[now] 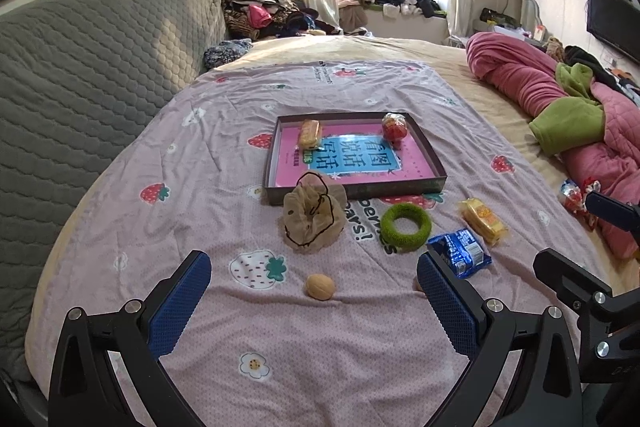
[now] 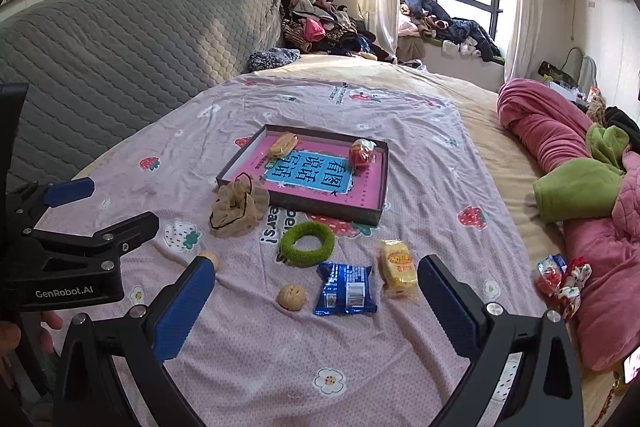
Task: Organize objects
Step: 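Move left tool to a walnut while right tool approaches the blue biscuit packet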
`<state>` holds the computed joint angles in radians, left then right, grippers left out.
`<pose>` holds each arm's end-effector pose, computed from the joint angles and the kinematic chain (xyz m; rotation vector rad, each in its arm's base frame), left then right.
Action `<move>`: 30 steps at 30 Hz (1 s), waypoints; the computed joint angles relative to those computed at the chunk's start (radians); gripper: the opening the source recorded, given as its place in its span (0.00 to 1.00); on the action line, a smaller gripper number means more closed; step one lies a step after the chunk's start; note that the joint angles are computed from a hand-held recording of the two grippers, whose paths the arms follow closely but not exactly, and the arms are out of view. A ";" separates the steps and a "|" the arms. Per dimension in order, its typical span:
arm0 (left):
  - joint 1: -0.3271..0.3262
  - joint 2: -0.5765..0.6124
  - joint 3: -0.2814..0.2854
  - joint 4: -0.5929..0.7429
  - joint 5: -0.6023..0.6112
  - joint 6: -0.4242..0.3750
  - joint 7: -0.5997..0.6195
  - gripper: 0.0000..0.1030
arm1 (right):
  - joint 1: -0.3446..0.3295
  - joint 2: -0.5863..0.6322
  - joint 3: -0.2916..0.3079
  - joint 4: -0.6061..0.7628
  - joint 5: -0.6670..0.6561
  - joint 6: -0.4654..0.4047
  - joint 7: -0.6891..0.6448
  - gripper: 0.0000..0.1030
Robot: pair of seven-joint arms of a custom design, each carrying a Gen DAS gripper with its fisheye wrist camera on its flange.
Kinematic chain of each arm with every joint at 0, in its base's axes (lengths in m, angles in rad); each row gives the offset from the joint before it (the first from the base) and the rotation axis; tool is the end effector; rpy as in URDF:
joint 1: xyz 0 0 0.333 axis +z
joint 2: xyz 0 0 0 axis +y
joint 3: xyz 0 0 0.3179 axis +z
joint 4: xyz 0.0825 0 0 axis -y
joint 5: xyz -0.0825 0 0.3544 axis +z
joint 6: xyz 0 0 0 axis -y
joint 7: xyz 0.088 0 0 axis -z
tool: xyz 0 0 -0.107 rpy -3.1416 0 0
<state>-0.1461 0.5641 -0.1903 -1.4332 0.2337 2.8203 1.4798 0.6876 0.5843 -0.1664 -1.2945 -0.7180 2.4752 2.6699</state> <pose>0.6997 -0.2183 0.4830 -1.4144 2.0456 -0.8693 0.6218 0.3989 0.4879 -1.6465 1.7808 -0.8560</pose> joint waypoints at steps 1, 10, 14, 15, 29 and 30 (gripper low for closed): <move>-0.004 -0.002 0.007 -0.005 0.006 0.006 -0.008 1.00 | 0.001 -0.003 -0.001 -0.006 -0.002 0.005 0.003 0.99; -0.001 -0.001 0.013 -0.037 0.017 0.028 -0.016 1.00 | 0.009 -0.016 -0.009 -0.046 -0.032 0.006 0.045 0.99; -0.006 0.013 0.021 -0.043 0.036 0.044 -0.027 1.00 | -0.002 -0.013 -0.002 -0.060 -0.031 0.008 0.052 0.99; -0.006 0.020 0.020 -0.042 0.038 0.045 -0.026 1.00 | -0.002 -0.009 -0.002 -0.059 -0.031 0.006 0.054 0.99; -0.011 0.136 0.013 0.059 0.030 0.014 -0.014 1.00 | -0.014 0.111 -0.010 0.047 0.026 -0.051 -0.002 0.99; -0.014 0.148 0.016 0.074 0.031 0.009 -0.013 1.00 | -0.017 0.122 -0.010 0.060 0.038 -0.053 -0.011 0.99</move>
